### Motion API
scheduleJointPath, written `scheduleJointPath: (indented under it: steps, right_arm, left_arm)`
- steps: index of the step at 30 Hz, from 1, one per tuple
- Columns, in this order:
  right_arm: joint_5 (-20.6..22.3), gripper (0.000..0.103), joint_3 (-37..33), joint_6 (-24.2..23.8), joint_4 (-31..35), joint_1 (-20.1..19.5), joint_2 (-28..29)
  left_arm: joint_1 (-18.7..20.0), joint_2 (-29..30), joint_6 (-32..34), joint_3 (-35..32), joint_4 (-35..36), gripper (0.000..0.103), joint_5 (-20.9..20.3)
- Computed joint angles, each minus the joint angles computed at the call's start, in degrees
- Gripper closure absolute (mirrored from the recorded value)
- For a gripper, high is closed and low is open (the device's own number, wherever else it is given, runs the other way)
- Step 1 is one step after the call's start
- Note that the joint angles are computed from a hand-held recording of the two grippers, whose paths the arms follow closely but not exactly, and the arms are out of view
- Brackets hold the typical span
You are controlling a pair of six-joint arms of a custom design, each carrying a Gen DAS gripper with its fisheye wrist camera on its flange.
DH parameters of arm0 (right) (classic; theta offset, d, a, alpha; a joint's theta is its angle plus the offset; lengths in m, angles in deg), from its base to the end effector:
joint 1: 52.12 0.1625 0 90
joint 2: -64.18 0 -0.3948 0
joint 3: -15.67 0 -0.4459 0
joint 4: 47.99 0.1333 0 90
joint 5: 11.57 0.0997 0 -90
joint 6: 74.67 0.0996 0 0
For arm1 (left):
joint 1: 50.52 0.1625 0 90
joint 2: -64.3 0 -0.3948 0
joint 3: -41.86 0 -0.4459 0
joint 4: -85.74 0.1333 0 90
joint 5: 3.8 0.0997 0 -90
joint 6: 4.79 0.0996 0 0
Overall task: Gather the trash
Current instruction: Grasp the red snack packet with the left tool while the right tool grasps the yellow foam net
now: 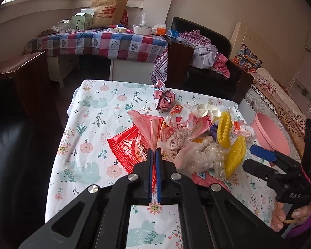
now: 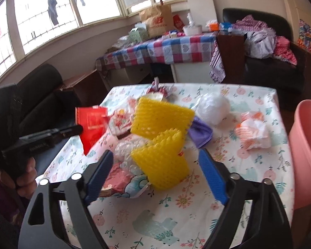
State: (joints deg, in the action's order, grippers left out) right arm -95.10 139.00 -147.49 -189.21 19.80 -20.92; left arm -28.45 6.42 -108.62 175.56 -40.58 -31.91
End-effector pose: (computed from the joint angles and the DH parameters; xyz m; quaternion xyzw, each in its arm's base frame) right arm -0.0188 -0.5234 0.2059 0.4617 -0.8780 0.1192 0.0411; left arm -0.2563 -0.3426 -0.0351 -0.0835 0.8215 -0.4619 0.3238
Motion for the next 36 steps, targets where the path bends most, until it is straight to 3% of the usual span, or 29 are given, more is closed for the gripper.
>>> scheduleJointPath:
  steps: [6, 13, 15, 19, 25, 28, 29, 30, 31, 32, 36]
  right_arm:
    - [-4.2, 0.057, -0.4, 0.7, 0.7, 0.8, 2.0]
    - [-5.1, 0.083, -0.7, 2.1, 0.5, 0.4, 1.8]
    - [-4.6, 0.096, -1.0, 2.4, 0.8, 0.2, 1.5]
    - [-2.5, 0.099, -1.2, 1.8, 1.2, -0.4, 0.1]
    - [-0.2, 0.099, -1.8, 1.9, 3.3, -1.3, -1.3]
    - [-1.7, 0.097, -1.3, 2.4, 3.2, -0.7, -1.7]
    - [-2.3, 0.084, -1.2, 2.5, 3.2, -0.4, -1.5]
    - [-2.5, 0.064, -1.2, 2.7, 3.5, -0.3, -1.3]
    - [-2.4, 0.057, -1.2, 3.2, 3.6, -0.2, -1.2]
    - [-2.2, 0.053, -1.2, 3.7, 3.7, -0.2, -0.9]
    - [-2.9, 0.052, 0.8, 3.1, -0.8, 1.3, -0.3]
  left_arm:
    - [-1.5, -2.1, -3.8, 1.0, 2.8, 0.101, -0.3]
    - [-2.3, -1.5, -4.8, 0.2, 4.3, 0.101, 0.0]
    - [-2.6, -1.5, -5.3, -0.4, 5.5, 0.101, 0.3]
    - [-3.6, -1.4, -6.7, -1.6, 9.0, 0.101, 1.0]
    - [-4.5, -1.3, -7.3, -2.8, 11.5, 0.101, 2.2]
    - [-4.8, -1.1, -6.6, -2.6, 9.9, 0.101, 2.4]
    - [-4.8, -1.0, -6.2, -2.5, 9.2, 0.101, 2.3]
    - [-4.8, -1.0, -5.7, -2.3, 8.3, 0.101, 2.3]
    - [-4.8, -1.0, -5.2, -2.1, 7.5, 0.101, 2.2]
    - [-4.8, -0.9, -5.0, -1.9, 7.0, 0.101, 2.2]
    - [-5.0, -1.4, -5.0, -0.8, 5.9, 0.101, 2.0]
